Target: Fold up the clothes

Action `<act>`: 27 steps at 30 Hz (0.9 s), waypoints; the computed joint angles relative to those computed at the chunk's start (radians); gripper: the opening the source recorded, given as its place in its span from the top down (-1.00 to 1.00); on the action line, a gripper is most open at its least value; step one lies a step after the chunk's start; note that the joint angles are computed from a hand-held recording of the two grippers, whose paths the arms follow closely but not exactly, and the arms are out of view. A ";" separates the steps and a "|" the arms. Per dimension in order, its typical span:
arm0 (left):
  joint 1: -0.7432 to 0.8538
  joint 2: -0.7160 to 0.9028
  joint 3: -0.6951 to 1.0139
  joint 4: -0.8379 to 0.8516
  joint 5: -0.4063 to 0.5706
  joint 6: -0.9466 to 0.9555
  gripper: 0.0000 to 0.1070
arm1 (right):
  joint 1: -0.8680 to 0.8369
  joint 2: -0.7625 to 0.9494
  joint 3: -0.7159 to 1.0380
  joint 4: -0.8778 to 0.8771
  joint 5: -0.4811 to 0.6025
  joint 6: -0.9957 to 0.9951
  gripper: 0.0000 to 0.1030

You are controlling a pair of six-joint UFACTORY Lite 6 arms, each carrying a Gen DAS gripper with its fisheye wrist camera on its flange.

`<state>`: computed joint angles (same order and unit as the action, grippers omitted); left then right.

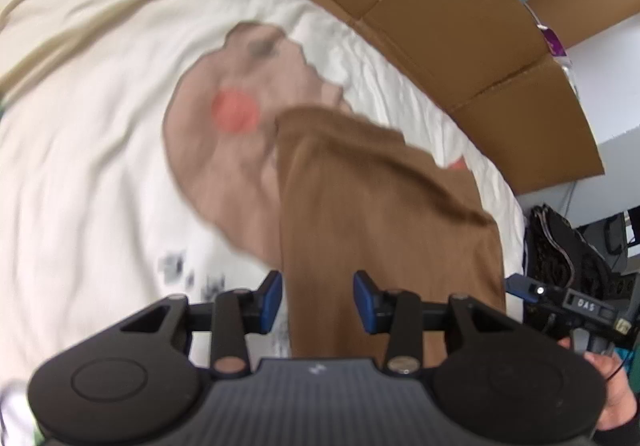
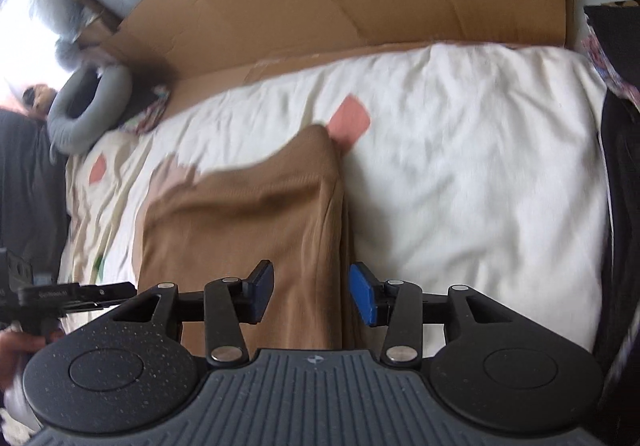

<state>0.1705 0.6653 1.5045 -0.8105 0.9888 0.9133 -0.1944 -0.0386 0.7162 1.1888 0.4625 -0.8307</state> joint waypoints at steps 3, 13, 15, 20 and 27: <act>0.038 -0.103 -0.140 0.006 0.013 0.040 0.24 | -0.003 -0.081 -0.083 -0.019 0.015 0.009 0.05; 0.160 -0.359 -0.456 0.011 0.067 0.168 0.19 | -0.030 -0.355 -0.309 -0.217 0.067 0.173 0.05; 0.169 -0.368 -0.499 0.016 0.051 0.188 0.19 | -0.020 -0.396 -0.338 -0.261 0.069 0.225 0.05; 0.207 -0.372 -0.573 0.029 0.047 0.225 0.20 | 0.054 -0.471 -0.384 -0.369 0.070 0.347 0.05; 0.237 -0.366 -0.617 0.099 0.043 0.251 0.34 | 0.086 -0.541 -0.442 -0.412 0.046 0.437 0.05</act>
<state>0.4080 0.2992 0.8879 -0.7120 1.0314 1.1645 -0.1085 -0.5796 0.2742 0.7765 0.5082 -0.3932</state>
